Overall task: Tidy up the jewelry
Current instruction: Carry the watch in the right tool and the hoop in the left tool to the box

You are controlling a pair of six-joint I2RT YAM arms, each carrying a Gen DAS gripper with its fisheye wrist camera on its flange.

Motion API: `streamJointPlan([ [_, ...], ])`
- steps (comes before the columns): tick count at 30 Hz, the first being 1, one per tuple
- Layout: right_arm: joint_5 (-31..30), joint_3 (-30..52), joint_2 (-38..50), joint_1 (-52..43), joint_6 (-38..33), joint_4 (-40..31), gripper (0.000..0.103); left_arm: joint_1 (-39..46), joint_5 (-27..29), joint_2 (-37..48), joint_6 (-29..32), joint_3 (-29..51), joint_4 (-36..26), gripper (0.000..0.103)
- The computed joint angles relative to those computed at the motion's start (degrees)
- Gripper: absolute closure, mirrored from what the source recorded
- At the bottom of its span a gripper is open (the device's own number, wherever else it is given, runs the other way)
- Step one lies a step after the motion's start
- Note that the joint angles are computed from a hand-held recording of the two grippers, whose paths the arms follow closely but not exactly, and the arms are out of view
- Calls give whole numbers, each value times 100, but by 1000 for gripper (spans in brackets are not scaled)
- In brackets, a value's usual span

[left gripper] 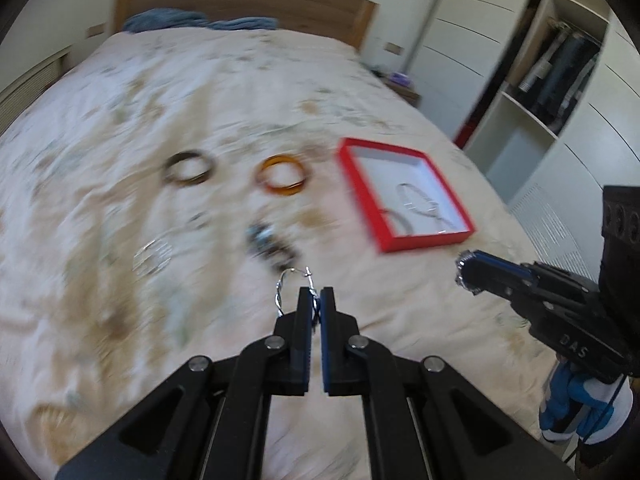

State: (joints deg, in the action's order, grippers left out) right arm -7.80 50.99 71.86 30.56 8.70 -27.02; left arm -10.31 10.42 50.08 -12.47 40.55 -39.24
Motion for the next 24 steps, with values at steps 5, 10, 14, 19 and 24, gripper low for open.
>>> streamJointPlan([
  [5,-442,610,722,-1315,-810,0,92,-1030,-272,2014,-289,1106,1084,100],
  [10,-704,1821,2313,-2177,-1221,211,92,-1331,-212,4213,-85,2864,1436,100],
  [14,-738,3273,3902,-2528,-1424,115,92,-1371,-257,5804,43,4403,1254,100],
  [19,-704,4991,5484,-2661,-1611,-343,92,-1339,-504,7542,155,6228,760,100],
  [24,-642,6293,6544,-2736,-1721,-1009,92,-1300,-553,8511,110,7288,331,100],
])
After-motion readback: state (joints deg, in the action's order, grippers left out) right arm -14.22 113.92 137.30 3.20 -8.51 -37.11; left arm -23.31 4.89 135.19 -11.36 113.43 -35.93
